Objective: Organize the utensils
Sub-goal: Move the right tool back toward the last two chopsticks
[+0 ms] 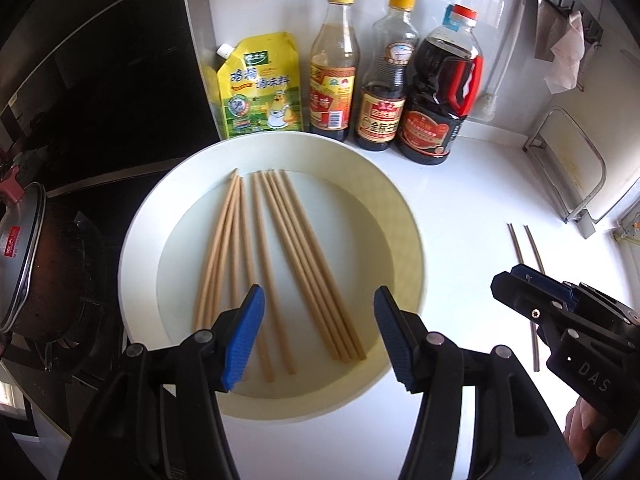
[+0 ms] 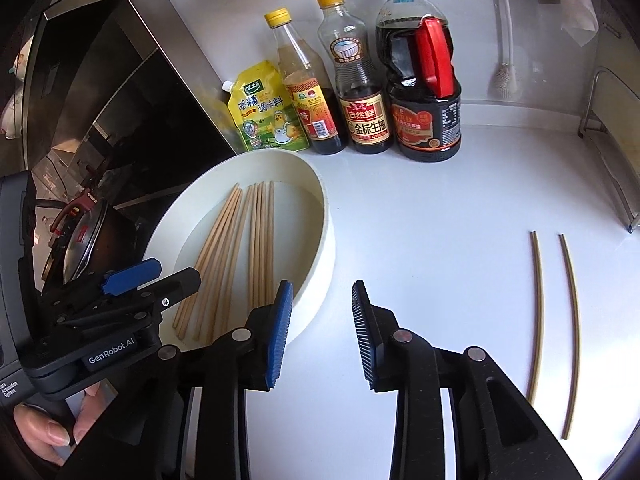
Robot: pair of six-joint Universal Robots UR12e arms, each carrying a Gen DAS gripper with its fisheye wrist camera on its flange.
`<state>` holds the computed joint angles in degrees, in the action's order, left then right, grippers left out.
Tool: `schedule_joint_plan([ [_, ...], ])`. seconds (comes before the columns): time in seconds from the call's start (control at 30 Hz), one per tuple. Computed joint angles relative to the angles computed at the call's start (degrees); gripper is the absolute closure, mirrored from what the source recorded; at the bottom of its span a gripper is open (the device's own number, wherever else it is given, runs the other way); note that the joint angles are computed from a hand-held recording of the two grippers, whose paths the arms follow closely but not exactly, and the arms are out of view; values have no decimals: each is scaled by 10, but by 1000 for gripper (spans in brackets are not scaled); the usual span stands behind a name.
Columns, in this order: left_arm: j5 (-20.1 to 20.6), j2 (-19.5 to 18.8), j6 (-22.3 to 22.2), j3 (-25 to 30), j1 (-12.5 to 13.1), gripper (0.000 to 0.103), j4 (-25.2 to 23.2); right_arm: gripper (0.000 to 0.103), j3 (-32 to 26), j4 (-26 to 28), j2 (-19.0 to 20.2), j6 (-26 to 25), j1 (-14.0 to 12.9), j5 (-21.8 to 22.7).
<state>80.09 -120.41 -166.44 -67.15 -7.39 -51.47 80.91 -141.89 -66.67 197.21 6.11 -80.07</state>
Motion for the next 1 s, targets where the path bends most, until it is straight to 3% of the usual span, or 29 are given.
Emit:
schedule_joint_plan([
  [1.0, -24, 4, 32, -10, -68, 42, -26, 65, 140, -30, -88, 30, -71, -41],
])
